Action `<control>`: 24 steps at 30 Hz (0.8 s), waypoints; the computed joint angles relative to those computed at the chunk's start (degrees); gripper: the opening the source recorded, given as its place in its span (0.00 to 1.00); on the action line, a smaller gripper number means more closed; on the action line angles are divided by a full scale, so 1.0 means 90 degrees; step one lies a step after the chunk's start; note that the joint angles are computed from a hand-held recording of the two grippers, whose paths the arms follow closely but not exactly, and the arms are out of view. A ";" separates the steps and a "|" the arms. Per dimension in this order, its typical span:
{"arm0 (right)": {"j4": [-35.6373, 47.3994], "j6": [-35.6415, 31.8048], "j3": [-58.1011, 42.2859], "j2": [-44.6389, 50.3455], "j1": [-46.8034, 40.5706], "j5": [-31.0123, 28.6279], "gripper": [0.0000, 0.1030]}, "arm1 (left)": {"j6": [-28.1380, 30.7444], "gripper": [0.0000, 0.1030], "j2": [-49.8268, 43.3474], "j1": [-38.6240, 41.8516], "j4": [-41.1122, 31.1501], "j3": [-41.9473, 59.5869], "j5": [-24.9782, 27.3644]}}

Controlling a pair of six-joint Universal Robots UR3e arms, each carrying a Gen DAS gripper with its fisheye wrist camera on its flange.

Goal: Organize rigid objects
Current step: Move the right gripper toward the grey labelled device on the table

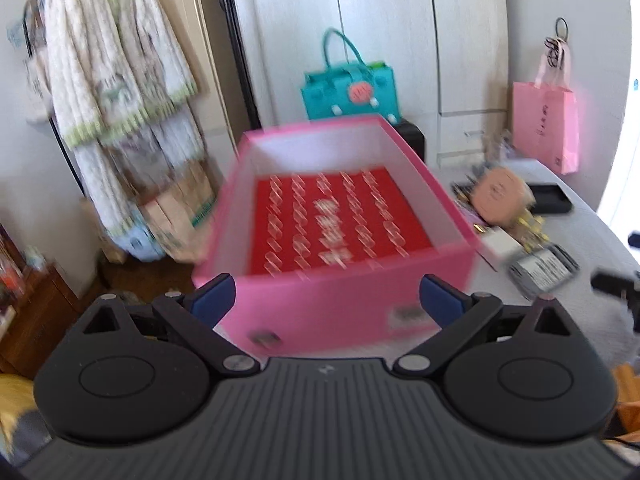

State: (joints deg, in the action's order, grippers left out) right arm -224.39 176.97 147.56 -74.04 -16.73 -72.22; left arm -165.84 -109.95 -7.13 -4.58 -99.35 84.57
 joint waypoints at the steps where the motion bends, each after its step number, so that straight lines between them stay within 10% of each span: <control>1: 0.0282 -0.0100 -0.0169 0.0045 0.0071 -0.0058 1.00 | 0.0125 0.97 -0.0057 0.0061 0.0028 0.0146 -0.0022; 13: 0.1959 -0.0281 -0.1698 0.0812 0.0555 -0.0561 1.00 | 0.0900 0.97 -0.1217 0.0369 -0.2111 0.2978 -0.0304; 16: 0.2274 -0.0242 -0.2070 0.0997 0.0669 -0.0797 1.00 | 0.0957 0.79 -0.1520 0.0471 -0.2519 0.3566 -0.0429; 24: 0.2852 -0.0011 -0.2840 0.1488 0.0922 -0.1207 1.00 | 0.1424 0.72 -0.2873 0.0108 -0.2202 0.5072 0.0692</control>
